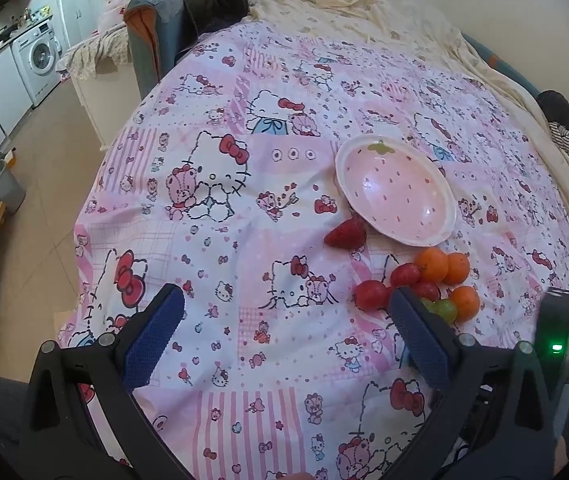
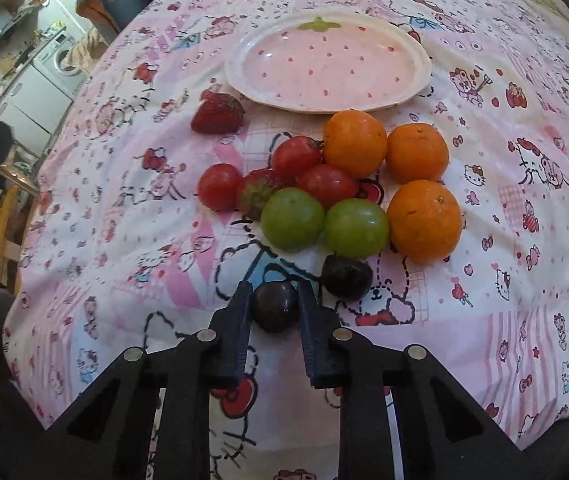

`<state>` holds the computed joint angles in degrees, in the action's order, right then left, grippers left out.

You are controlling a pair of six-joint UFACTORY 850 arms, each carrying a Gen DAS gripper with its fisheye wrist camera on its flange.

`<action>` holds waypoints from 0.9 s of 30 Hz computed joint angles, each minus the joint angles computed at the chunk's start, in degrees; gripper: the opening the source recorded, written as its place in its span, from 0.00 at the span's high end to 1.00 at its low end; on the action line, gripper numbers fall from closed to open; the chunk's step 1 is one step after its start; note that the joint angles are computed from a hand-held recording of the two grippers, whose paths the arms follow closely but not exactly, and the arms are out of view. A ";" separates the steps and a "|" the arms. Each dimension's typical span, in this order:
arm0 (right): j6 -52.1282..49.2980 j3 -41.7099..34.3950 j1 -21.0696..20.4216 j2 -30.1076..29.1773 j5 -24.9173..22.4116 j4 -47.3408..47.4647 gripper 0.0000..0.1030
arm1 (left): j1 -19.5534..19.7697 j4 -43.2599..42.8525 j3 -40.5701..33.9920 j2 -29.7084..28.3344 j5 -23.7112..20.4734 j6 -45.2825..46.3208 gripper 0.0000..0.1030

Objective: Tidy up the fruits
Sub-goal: 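Grasp the dark purple grape with the right gripper, then grasp the strawberry with the left gripper while the right gripper holds the grape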

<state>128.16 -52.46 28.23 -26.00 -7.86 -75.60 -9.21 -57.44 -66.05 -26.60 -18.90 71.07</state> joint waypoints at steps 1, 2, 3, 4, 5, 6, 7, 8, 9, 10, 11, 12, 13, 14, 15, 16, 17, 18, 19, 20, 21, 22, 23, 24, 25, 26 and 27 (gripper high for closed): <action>3.90 0.30 0.03 0.46 -0.03 -3.74 0.78 | 0.03 0.76 -0.10 -0.12 0.31 -0.88 0.01; 9.58 1.02 -0.03 1.31 0.16 -9.16 0.78 | 0.05 1.89 -0.30 -0.34 0.59 -2.03 0.01; 14.17 1.77 -0.11 2.50 0.03 -13.53 0.78 | 0.03 4.49 -0.73 -0.77 0.86 -4.58 0.01; 16.36 1.94 -0.24 3.06 -0.17 -15.64 0.78 | 0.06 6.82 -1.18 -1.18 0.77 -6.99 0.02; 18.87 2.60 -0.33 4.25 -0.67 -18.31 0.78 | 0.12 8.44 -1.62 -1.56 0.50 -8.70 0.02; 21.67 3.50 -0.50 5.85 -1.26 -21.33 0.78 | 0.11 10.92 -2.27 -2.08 0.04 -11.35 0.02; 25.50 4.50 -0.78 7.48 -1.69 -25.22 0.78 | -0.02 13.88 -3.21 -2.79 -0.74 -14.56 0.02; 26.93 5.33 -1.14 9.14 -2.32 -27.04 0.78 | -0.23 15.90 -3.91 -3.36 -1.23 -16.57 0.02; 25.97 5.38 -1.55 9.89 -2.63 -26.61 0.78 | -0.69 18.75 -4.97 -4.11 -1.91 -19.11 0.02; 25.13 5.85 -2.11 11.13 -2.86 -26.55 0.78 | -1.16 20.87 -5.83 -4.76 -2.46 -20.66 0.02; 24.21 6.26 -2.79 12.24 -2.96 -26.52 0.78 | -1.84 23.48 -6.91 -5.59 -3.23 -22.47 0.02; 24.18 6.57 -3.34 12.98 -3.00 -27.06 0.78 | -2.72 25.81 -8.22 -6.72 -4.13 -23.80 0.02; 24.79 7.00 -4.11 13.84 -3.04 -28.24 0.78 | -3.54 27.61 -9.54 -7.95 -5.01 -24.27 0.02; 24.99 7.30 -4.80 14.45 -3.29 -28.87 0.78 | -4.48 30.26 -10.96 -9.33 -5.94 -24.92 0.02; 26.35 7.53 -5.35 14.76 -3.67 -30.34 0.78 | -5.48 33.79 -12.49 -10.80 -6.88 -26.17 0.02; 28.11 8.01 -5.62 15.15 -3.90 -31.89 0.78 | -6.98 38.60 -15.14 -13.27 -9.04 -26.23 0.02; 30.09 8.43 -5.82 15.41 -4.17 -33.58 0.78 | -7.83 41.00 -16.35 -14.49 -9.50 -25.25 0.05; 31.79 8.81 -5.88 15.55 -4.58 -34.92 0.78 | -8.58 42.89 -17.18 -15.38 -9.02 -24.39 0.09; 32.42 8.96 -5.77 15.43 -5.04 -35.21 0.78 | -9.21 44.02 -18.20 -16.32 -8.60 -22.48 0.11; 32.81 9.02 -5.78 15.36 -5.04 -35.46 0.78 | -9.56 43.59 -18.92 -16.92 -7.93 -19.82 0.16; 34.93 8.94 -5.90 15.05 -4.85 -37.29 0.78 | -9.81 42.94 -19.79 -17.55 -7.28 -16.96 0.18; 36.85 9.20 -5.99 15.09 -4.90 -39.14 0.78 | -10.07 42.94 -20.41 -18.11 -6.65 -15.36 0.18; 37.08 9.24 -6.03 15.05 -5.11 -39.40 0.78 | -10.28 43.10 -21.07 -18.70 -6.49 -14.40 0.22; 36.76 9.24 -6.06 15.04 -5.41 -39.10 0.78 | -10.52 43.66 -22.32 -19.69 -7.48 -13.79 0.29; 37.01 9.27 -6.24 15.09 -5.58 -39.39 0.78 | -10.68 44.16 -23.43 -20.55 -8.69 -13.68 0.34; 37.87 9.49 -6.52 15.27 -5.55 -40.35 0.78 | -10.77 44.23 -24.34 -21.23 -10.03 -13.19 0.38; 37.73 9.43 -6.76 15.15 -5.47 -40.17 0.78 | -10.88 43.98 -25.00 -21.88 -11.05 -12.04 0.39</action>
<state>165.90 -43.03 21.47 -10.85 -13.33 -115.77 -20.09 -13.46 -91.05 -48.48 -29.96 59.04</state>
